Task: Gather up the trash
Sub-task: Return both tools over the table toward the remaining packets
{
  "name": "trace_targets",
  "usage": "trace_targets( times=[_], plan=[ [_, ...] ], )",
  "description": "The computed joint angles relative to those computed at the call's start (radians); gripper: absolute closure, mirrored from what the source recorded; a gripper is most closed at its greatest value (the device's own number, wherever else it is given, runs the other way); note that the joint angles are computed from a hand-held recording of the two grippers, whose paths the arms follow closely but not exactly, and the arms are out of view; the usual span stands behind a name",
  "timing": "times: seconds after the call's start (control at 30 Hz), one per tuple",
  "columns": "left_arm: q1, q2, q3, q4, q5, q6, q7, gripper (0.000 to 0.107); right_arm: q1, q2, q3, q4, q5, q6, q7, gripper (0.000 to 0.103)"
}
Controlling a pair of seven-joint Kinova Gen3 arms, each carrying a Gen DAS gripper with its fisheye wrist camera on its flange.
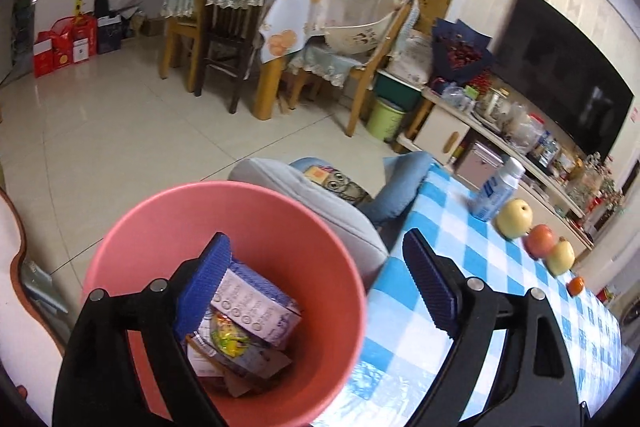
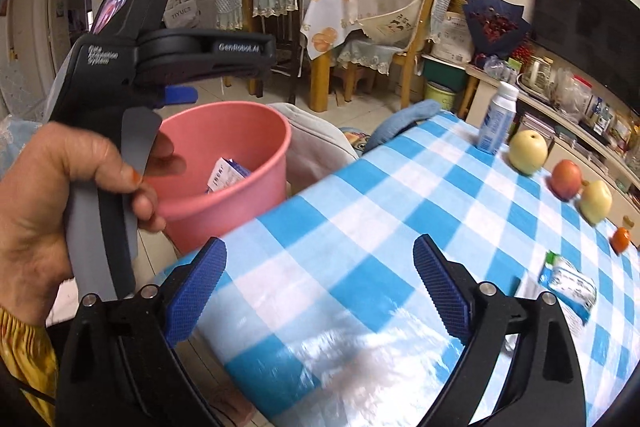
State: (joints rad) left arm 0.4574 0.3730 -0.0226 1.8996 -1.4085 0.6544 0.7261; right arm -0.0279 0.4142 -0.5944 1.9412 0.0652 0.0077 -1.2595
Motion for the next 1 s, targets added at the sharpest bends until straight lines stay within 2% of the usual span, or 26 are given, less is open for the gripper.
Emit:
trace_targets(
  times=[0.3, 0.43, 0.6, 0.83, 1.0],
  plan=[
    [0.039, 0.046, 0.007, -0.058, -0.004, -0.020, -0.099, 0.019, 0.152, -0.008, -0.120, 0.050, 0.014, -0.008, 0.002, 0.009],
    [0.054, 0.048, -0.007, -0.046, -0.060, -0.063, -0.050, 0.019, 0.223, -0.005, -0.176, 0.070, 0.022, -0.021, -0.004, 0.009],
    [0.060, 0.055, 0.007, -0.039, -0.119, -0.067, -0.010, 0.019, 0.302, 0.008, -0.243, 0.079, 0.042, -0.024, -0.017, 0.009],
    [0.062, 0.072, 0.021, -0.077, -0.045, -0.080, -0.129, 0.019, 0.444, 0.023, -0.359, 0.093, 0.069, -0.030, -0.023, 0.009],
    [0.085, 0.077, -0.001, -0.081, -0.055, -0.118, -0.129, 0.019, 0.537, 0.043, -0.433, 0.091, 0.083, -0.020, -0.026, 0.009]
  ],
)
